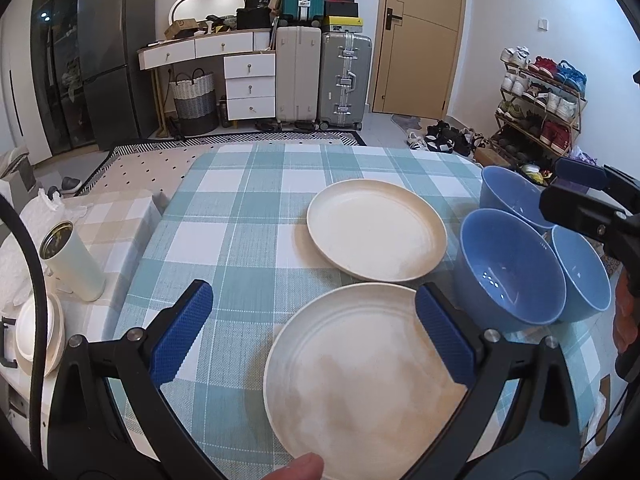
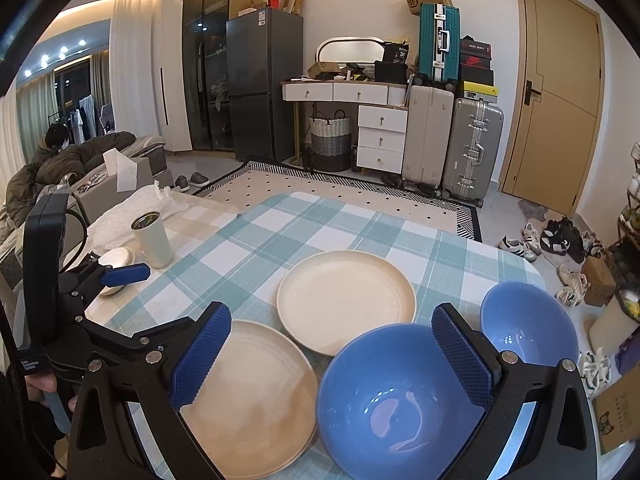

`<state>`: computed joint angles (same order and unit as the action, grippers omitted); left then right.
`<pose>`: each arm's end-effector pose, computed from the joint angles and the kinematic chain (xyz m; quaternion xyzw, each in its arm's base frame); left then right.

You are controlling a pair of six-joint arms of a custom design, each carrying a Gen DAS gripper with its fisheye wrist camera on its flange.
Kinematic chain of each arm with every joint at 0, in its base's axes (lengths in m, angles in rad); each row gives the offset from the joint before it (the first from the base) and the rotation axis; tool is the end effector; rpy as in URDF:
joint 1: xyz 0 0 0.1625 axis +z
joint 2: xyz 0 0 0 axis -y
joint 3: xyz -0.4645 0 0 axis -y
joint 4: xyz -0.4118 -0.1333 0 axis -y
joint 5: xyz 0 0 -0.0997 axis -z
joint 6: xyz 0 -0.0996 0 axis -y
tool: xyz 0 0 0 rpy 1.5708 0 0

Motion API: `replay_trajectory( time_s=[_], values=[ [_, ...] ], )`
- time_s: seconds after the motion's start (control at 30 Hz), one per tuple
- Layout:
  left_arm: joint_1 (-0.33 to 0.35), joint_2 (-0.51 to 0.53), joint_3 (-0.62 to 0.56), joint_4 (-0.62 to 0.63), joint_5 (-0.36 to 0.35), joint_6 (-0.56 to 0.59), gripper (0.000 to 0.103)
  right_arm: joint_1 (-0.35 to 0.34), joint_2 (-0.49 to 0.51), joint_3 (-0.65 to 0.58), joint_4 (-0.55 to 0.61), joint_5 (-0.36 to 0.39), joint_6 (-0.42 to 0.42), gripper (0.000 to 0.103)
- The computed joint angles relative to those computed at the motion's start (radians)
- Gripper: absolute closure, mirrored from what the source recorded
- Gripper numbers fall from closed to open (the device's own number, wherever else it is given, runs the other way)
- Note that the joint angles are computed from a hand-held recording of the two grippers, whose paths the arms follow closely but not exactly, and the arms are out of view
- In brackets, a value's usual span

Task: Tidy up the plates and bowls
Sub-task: 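Move left gripper toward the remaining cream plate beside the bowls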

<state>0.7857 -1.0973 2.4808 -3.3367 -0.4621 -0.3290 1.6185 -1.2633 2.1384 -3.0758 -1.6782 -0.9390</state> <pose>-0.1237 -0.4385 0.1673 0.0913 0.8358 -0.4104 0.3532 0.1484 -0.5370 0.2678 0.4350 -0.8441 0.2571 0.1794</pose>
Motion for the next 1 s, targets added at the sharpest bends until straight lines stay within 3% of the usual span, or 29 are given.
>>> replay_trajectory(
  time_s=[0.53, 1.0],
  values=[
    [0.101, 0.024, -0.125, -0.006, -0.038, 0.100, 0.002, 0.025, 0.113, -0.166, 0.061, -0.064, 0.071, 0.001],
    [0.185, 0.082, -0.234, 0.033, -0.112, 0.145, 0.002, 0.009, 0.217, -0.287, 0.065, -0.183, 0.147, 0.001]
  ],
)
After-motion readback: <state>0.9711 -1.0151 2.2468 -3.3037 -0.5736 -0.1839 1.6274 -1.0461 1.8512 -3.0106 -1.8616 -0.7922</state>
